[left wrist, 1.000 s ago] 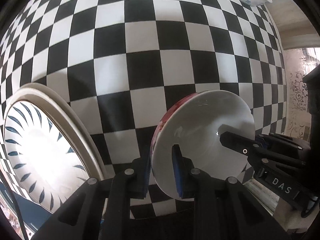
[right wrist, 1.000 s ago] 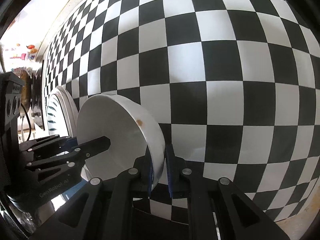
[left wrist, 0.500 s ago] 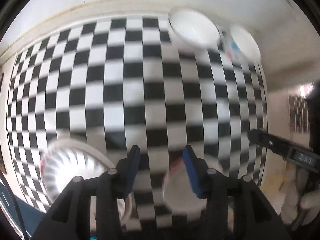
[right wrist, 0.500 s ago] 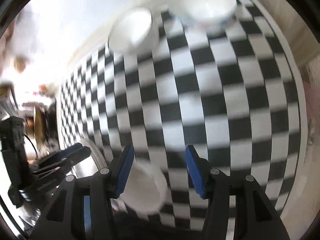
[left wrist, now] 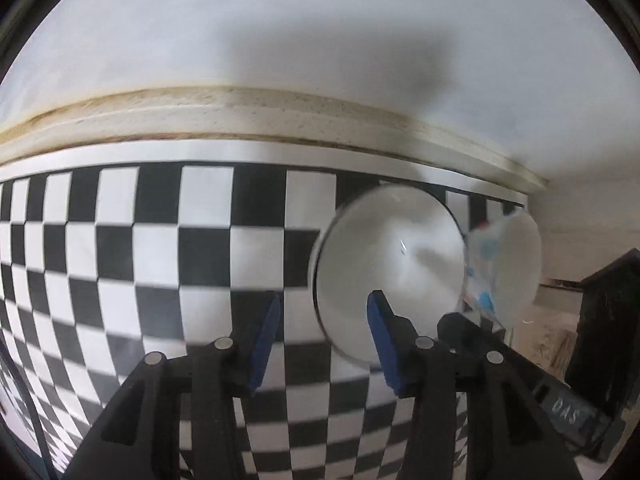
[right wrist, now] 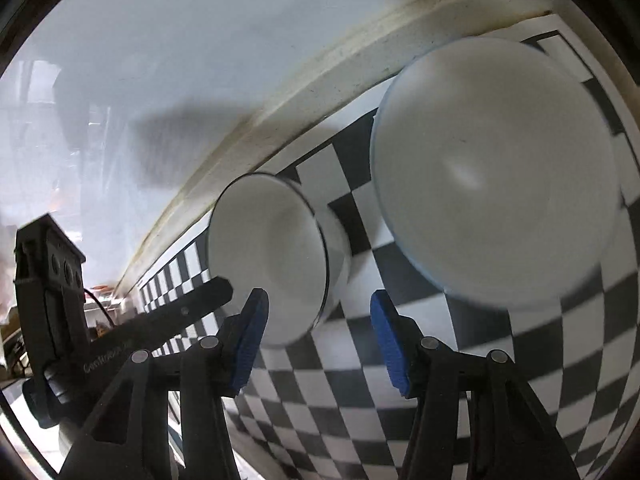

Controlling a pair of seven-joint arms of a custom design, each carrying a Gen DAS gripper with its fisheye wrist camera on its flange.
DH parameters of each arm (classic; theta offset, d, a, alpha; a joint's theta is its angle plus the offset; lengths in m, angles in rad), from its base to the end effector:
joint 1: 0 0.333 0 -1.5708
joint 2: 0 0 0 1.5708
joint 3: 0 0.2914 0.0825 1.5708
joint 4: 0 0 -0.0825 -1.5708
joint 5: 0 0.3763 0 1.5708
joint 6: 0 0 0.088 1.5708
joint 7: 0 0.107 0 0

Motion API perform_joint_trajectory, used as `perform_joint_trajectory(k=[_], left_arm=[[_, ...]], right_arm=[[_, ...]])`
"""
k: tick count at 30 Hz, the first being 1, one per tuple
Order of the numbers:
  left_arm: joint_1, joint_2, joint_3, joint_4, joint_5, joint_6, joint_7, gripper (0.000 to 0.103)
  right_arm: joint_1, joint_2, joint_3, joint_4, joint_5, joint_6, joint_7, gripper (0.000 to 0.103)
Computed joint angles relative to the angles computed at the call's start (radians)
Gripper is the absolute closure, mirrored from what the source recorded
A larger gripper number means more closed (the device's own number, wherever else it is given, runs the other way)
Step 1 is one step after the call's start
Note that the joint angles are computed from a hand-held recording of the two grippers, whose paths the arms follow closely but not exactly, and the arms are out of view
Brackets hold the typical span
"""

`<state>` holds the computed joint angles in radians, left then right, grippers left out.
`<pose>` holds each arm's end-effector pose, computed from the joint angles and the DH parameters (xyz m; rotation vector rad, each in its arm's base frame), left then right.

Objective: Organize plates and bowls
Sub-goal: 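Lift the white bowl with both grippers and carry it toward the other white bowl, then lower the held white bowl into the other white bowl with both grippers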

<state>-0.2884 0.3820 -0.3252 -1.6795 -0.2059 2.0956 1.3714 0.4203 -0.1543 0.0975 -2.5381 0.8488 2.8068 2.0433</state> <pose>0.5347 -0.3649 0.3777 1.7169 -2.3036 0.2271 0.4243 0.1999 0.3446 -1.0992 2.3759 0.3902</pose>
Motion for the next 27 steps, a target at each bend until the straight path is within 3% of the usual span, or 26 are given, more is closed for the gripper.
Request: perform_joint_trajectory(k=[5, 8, 9, 10, 11, 12, 14, 18, 27], left_arm=[[-0.019, 0.092, 0.010, 0.113, 0.055, -0.057, -0.010, 0.062], [-0.022, 0.126, 0.009, 0.153, 0.071, -0.068, -0.006, 0.062], [-0.020, 0.133, 0.007, 0.159, 0.070, -0.066, 0.000, 0.064], [-0.020, 0.147, 0.003, 0.175, 0.071, -0.071, 0.014, 0.076], [-0.021, 0.158, 0.002, 0.189, 0.075, -0.084, 0.021, 0.084], [-0.027, 0.171, 0.000, 0.202, 0.080, -0.088, 0.024, 0.084], [-0.034, 0.184, -0.001, 0.224, 0.088, -0.104, 0.028, 0.092], [-0.038, 0.176, -0.001, 0.204, 0.084, -0.079, 0.010, 0.092], [-0.008, -0.034, -0.016, -0.027, 0.023, -0.013, 0.041, 0.092]], right_arm=[[-0.004, 0.066, -0.006, 0.048, 0.064, -0.004, -0.060, 0.049], [-0.019, 0.090, 0.000, 0.068, 0.035, -0.010, -0.042, 0.060], [-0.023, 0.097, 0.000, 0.072, 0.032, -0.014, -0.036, 0.069], [-0.024, 0.095, 0.004, 0.068, 0.031, -0.014, -0.027, 0.078], [-0.028, 0.105, 0.004, 0.075, 0.025, -0.019, -0.016, 0.080], [-0.029, 0.111, 0.008, 0.077, 0.010, -0.017, 0.002, 0.086], [-0.034, 0.120, 0.011, 0.080, -0.021, -0.022, 0.031, 0.087], [-0.038, 0.127, 0.019, 0.093, -0.126, -0.032, 0.094, 0.089], [-0.019, 0.086, 0.031, 0.094, -0.162, -0.042, 0.116, 0.090]])
